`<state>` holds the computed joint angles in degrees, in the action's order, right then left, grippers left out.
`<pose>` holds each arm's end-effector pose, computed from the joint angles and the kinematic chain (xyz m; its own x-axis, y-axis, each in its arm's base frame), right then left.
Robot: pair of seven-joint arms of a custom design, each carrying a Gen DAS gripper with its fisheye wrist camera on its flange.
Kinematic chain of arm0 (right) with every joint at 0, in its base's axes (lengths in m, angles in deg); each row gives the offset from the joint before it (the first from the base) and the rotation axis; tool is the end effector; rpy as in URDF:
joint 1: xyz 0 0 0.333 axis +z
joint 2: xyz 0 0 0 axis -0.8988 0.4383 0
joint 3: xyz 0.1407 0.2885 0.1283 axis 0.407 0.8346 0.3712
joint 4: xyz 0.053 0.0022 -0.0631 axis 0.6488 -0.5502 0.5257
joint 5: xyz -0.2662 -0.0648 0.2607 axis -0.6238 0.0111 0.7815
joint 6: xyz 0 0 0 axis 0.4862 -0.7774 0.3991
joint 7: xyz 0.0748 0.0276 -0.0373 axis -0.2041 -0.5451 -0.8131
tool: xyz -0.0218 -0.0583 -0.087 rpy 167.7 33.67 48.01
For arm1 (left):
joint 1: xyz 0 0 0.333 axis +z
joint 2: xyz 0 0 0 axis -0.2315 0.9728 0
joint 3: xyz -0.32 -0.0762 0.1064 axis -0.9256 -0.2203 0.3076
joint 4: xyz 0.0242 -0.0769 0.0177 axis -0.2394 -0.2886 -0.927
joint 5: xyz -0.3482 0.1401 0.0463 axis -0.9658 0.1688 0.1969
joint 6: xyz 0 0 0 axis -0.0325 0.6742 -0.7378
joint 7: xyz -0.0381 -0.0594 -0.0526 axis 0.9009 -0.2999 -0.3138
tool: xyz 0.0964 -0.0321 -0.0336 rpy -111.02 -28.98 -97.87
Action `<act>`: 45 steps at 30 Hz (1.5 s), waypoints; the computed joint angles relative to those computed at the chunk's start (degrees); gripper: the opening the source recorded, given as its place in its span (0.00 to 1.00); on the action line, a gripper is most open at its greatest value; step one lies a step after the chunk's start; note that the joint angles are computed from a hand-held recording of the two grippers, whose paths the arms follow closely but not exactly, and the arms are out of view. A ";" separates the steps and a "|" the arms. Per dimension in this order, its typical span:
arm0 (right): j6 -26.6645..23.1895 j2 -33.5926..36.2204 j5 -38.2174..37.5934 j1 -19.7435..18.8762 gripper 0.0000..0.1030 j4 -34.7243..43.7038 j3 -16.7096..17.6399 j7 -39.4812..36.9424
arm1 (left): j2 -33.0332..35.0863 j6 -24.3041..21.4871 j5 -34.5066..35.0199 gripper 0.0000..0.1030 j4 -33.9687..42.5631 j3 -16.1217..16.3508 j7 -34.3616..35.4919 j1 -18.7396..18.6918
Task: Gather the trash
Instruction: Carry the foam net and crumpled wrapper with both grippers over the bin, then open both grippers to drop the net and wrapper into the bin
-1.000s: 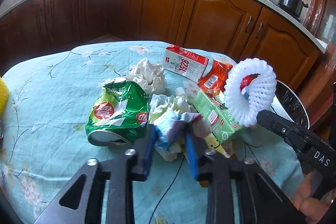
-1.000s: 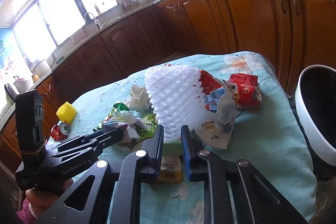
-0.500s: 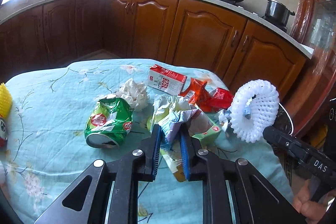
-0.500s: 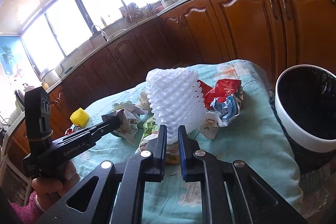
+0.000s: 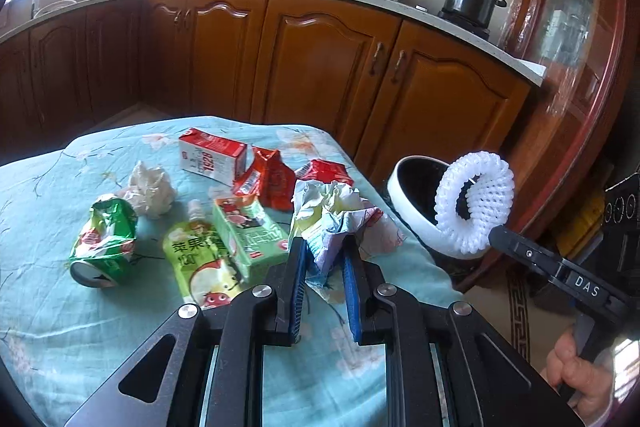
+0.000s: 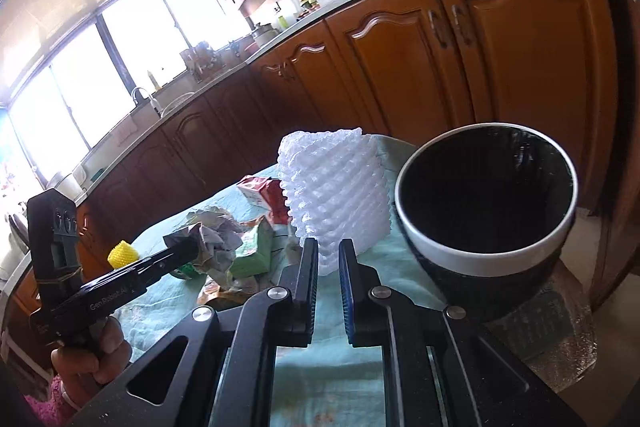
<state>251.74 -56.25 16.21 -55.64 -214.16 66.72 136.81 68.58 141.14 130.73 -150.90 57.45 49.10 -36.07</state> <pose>0.4607 0.3725 0.4575 0.4381 -0.8119 -0.3858 -0.6788 -0.0174 -0.7342 0.3749 -0.3783 0.4748 0.0754 -0.9676 0.2409 -0.6181 -0.2349 -0.7502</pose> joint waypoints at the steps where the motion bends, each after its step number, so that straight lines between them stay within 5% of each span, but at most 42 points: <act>1: 0.11 -0.43 0.54 0.38 0.10 -0.52 -0.92 0.09 | 0.89 0.38 0.10 0.16 0.80 -0.02 0.51 -0.04; 12: -0.52 -2.67 5.54 5.69 0.10 -3.10 -10.17 -1.12 | 10.84 1.44 -0.98 0.16 11.23 2.58 7.56 -3.43; 31: -4.87 0.32 11.46 1.50 0.10 1.51 -9.53 -8.78 | 28.07 3.04 -13.89 0.16 32.60 9.54 27.31 -8.66; 40: -9.39 2.24 16.57 5.81 0.10 5.47 -14.78 -13.65 | 35.85 1.69 -25.01 0.17 42.54 11.57 39.01 -9.92; 45: -11.84 3.00 17.30 12.04 0.15 7.60 -21.93 -14.08 | 39.15 0.69 -29.54 0.21 46.93 12.55 43.53 -10.57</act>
